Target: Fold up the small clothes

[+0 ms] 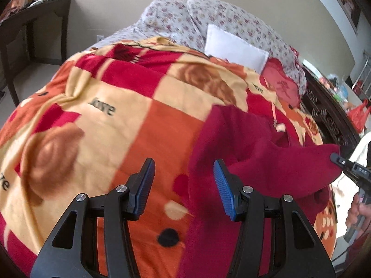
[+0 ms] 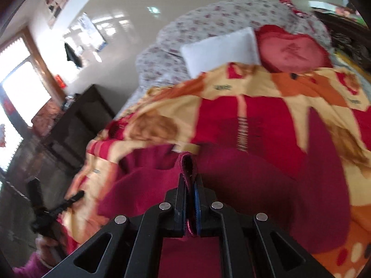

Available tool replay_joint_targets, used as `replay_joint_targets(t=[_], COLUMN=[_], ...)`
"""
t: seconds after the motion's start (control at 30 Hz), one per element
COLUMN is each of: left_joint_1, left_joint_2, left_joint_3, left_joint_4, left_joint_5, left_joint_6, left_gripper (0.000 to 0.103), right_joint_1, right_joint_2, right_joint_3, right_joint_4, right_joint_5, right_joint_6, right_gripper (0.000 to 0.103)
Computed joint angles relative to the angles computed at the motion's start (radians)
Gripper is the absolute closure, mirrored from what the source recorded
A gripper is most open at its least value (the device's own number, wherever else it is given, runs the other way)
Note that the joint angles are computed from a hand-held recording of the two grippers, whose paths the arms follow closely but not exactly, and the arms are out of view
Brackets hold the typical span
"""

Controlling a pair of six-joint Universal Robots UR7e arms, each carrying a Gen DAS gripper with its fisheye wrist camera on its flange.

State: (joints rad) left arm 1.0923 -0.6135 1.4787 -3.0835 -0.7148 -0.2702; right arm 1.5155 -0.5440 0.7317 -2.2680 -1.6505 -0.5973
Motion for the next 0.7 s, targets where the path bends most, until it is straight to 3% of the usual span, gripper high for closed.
replay_joint_targets(t=[0.03,0.1,0.2,0.37,0.57,0.7], left_joint_1=[0.001,0.001,0.003,0.012,0.029,0.030], left_joint_2=[0.006,0.021,0.037,0.061,0.081,0.073], left_joint_3=[-0.006,-0.023,-0.043,-0.065,-0.091,-0.082], left_joint_4=[0.013,0.060,0.108,0.148,0.178,0.168], left_joint_5=[0.000,-0.001,0.000,0.015,0.007,-0.004], left_joint_6=[-0.002,-0.026,-0.047,-0.051,-0.091,-0.093], left_gripper=[0.051,0.051,0.051,0.051,0.051,0.051], right_joint_1=[-0.006,-0.010,-0.021,-0.034,-0.038,-0.007], right_joint_2=[0.005,0.032,0.060,0.038,0.109,0.059], right_joint_3=[-0.004,-0.010,-0.057,-0.025,-0.164,-0.068], right_joint_4=[0.002,-0.051,0.001,-0.031,0.089,-0.040], right_joint_5=[-0.021,-0.139,-0.210,-0.232,-0.268,-0.279], right_joint_6=[-0.004,-0.041,0.019,0.036,0.120,0.103], right_gripper=[0.098,0.098,0.098,0.098,0.098,0.095])
